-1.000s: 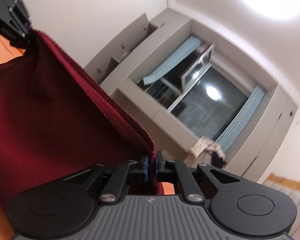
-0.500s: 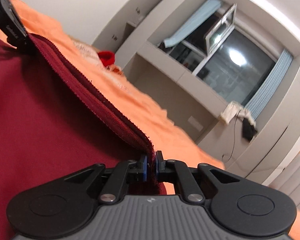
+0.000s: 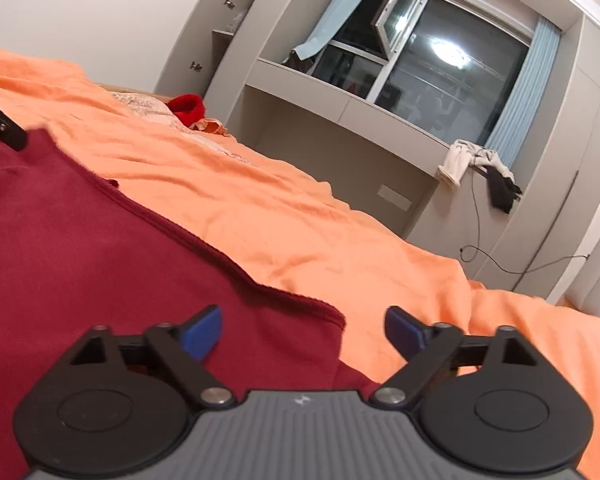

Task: Fold small clothes
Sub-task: 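Lay the hem over the collar and open both tools, then withdraw both tools from the folded red shirt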

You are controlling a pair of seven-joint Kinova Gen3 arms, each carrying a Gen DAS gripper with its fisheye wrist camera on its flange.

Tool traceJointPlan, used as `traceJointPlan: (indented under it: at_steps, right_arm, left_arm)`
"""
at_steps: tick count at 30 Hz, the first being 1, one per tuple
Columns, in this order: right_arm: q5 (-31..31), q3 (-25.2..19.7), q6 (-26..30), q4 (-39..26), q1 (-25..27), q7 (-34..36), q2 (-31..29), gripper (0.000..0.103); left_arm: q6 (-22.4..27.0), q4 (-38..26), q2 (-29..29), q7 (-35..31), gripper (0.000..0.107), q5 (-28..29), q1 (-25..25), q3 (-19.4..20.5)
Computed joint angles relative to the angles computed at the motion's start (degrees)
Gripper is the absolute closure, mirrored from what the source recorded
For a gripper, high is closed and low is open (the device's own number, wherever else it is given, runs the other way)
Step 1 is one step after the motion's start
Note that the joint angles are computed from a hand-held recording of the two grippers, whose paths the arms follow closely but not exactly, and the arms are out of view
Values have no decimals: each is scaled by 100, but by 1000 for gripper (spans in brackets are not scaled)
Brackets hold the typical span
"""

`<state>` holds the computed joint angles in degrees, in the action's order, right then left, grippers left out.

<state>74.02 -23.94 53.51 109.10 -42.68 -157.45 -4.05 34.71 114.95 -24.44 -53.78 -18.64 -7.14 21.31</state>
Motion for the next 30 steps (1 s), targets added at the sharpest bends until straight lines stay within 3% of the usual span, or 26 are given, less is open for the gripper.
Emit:
traceJointPlan:
  at_steps: [2,7,17,20,23,30]
  right_arm:
    - [114,-39,176,42,-13,-165,20,0]
    - [144,-35,881,54,-178,-335,265,0]
    - [-88,228,684,192,-24,-991,56,0]
    - [-227,153,598,218,178,-1023,-198,0]
    - [-156,-12,760,327,263,-1291,-531,0]
    - [-639,-311,499,513,666,-1970,-1503,0]
  left_arm:
    - [122,-36,46,148,11,41,-112,37]
    - [709,-242,422,720,11,-292,-339,364]
    - [858,-296,557,1228,7,-727,270,10]
    - [505,-62,250,1511,7,-856,223,2]
    - [-8,273,-306,1886,5,-1015,-201,258]
    - [-320,475,-1214,1536,5,-495,-333,326]
